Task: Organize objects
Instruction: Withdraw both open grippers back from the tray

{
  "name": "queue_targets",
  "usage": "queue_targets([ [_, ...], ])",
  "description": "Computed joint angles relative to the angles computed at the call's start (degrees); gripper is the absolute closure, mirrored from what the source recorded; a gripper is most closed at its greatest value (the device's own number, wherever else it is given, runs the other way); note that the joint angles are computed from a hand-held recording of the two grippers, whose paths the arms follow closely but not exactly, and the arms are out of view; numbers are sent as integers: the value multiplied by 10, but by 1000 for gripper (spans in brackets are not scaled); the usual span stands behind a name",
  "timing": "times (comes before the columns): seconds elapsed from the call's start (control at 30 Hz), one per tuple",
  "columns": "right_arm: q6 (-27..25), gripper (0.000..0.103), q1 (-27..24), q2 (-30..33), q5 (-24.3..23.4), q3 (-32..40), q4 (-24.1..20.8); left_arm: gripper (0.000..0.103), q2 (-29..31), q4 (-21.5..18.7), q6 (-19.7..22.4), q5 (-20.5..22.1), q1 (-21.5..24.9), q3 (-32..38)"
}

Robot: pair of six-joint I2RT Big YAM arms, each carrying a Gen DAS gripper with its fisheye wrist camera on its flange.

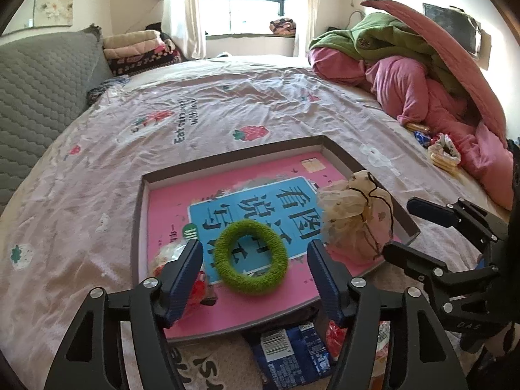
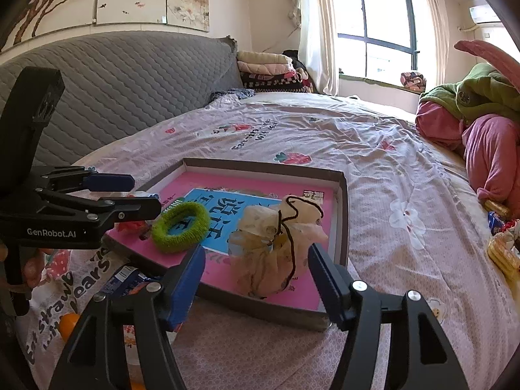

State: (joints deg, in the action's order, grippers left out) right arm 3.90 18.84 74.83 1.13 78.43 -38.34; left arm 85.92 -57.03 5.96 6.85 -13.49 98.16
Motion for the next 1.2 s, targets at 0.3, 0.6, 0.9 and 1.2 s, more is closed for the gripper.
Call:
queue_targets([
  [0.3,5,37,-3,-5,-6,-1,2,33,-16,4,-4,-9,4,-9],
  [0.6,3,37,-1,-6,-14,-1,0,33,-30,-3,-15,-9,13,-22],
  [0.9,-6,37,7,-8,-15,-2,5,33,-42,5,-29,-18,20,-39],
  [1.2,-6,37,9,-8,-22,0,1,28,-51,13,-29,-20,19,-52],
])
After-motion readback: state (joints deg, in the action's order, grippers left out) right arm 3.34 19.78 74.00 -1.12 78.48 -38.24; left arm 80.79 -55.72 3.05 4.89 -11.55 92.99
